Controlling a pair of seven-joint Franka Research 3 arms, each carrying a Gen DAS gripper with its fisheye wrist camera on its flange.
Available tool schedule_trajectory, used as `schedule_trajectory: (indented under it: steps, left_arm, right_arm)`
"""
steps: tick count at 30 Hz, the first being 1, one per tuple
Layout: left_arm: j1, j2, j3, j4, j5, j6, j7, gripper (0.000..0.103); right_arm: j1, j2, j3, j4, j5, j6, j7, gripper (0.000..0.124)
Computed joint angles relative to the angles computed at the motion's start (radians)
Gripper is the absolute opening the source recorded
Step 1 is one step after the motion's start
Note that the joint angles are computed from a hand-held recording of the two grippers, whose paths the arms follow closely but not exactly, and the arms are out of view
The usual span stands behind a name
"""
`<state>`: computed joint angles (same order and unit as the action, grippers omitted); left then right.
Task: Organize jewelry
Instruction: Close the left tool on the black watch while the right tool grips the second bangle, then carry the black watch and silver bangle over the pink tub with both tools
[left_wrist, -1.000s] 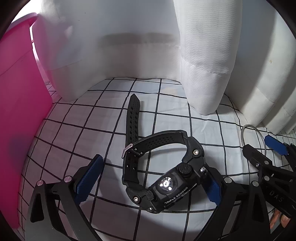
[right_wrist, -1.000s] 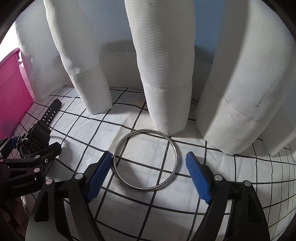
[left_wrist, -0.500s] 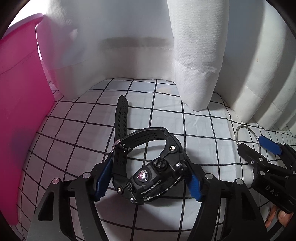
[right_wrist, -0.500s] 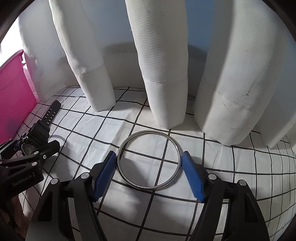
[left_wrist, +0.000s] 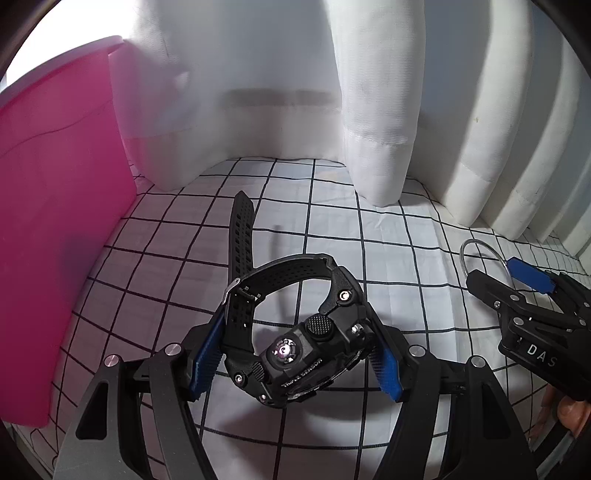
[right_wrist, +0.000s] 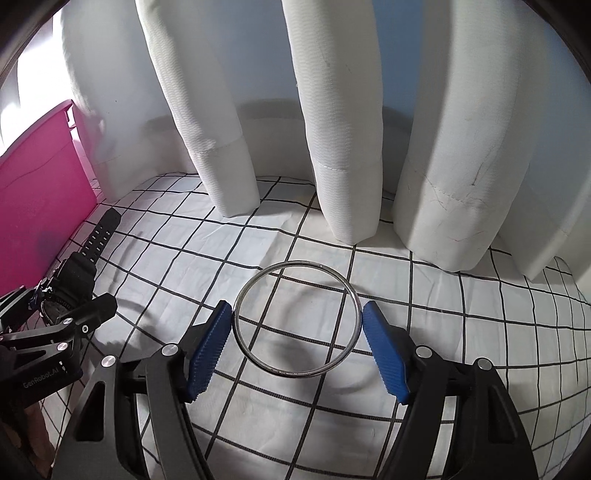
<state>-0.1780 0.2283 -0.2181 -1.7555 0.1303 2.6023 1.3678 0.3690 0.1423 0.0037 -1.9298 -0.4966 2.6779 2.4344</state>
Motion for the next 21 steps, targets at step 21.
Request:
schedule_trajectory:
  steps: [21]
  left_arm:
    - [0.030,-0.235,0.026,-0.125,-0.151,0.028,0.114,0.067]
  right_arm:
    - [0.020,-0.118,0.089,0.060,-0.063,-0.111,0.021,0.070]
